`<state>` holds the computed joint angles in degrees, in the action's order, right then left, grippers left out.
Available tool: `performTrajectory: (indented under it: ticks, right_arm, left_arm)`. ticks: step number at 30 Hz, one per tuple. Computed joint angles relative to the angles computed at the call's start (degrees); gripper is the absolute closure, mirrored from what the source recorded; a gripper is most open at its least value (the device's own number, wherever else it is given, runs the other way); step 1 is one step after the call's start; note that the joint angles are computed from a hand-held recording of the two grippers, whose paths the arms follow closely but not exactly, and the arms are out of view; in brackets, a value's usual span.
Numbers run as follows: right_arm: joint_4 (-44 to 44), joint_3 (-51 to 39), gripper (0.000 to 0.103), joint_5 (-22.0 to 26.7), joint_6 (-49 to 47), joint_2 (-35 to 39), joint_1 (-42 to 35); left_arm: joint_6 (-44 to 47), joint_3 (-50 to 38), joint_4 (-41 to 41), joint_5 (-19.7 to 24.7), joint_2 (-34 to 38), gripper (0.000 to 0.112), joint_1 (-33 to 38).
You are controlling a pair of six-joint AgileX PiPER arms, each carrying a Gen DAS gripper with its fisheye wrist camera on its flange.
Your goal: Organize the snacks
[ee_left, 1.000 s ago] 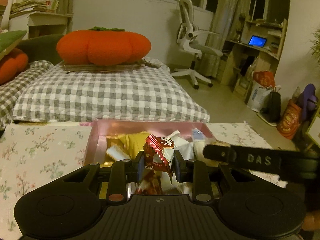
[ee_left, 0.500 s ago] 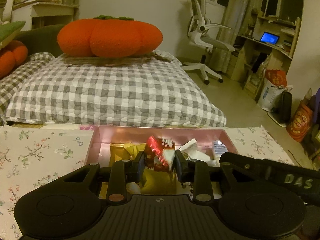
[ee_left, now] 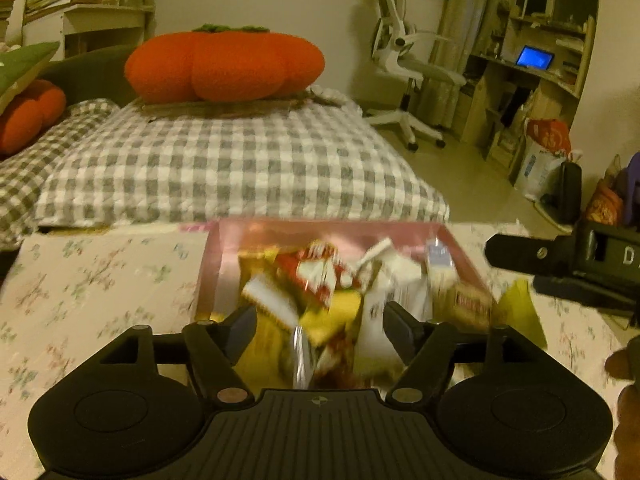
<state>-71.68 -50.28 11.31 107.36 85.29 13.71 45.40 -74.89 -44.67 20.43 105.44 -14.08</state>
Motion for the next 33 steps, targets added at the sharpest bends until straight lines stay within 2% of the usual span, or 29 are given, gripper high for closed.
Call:
performTrajectory:
  ticks: [6,11,22,25,29,33]
  right_arm:
    - [15.3,2.0,0.013,4.7,-15.0,-3.1,2.0]
    - [25.4,2.7,0.007,9.7,-24.6,-6.0,5.0]
    - [36.2,2.0,0.002,23.9,-34.3,-9.8,12.8]
    - [38.0,2.1,0.001,26.1,-34.8,-10.6,14.2]
    - [39.6,1.7,0.001,29.0,-36.8,-11.2,16.3]
    - [36.7,1.2,0.0,31.6,-36.4,-11.2,18.7]
  left_arm:
    - [-4.5,7.8,7.2,-0.5,-5.8,0.033,0.2]
    - [-14.4,12.9,17.9,0.1,-11.4,0.023,-0.3]
    - [-29.5,20.4,30.8,4.6,-20.7,0.013,0.4]
    - [-33.9,21.7,34.8,5.9,-22.6,0.01,0.4]
    - [-44.0,21.9,44.0,8.9,-23.3,0.01,-0.7]
    - [-46.8,22.6,46.9,9.5,-24.0,0.01,-1.1]
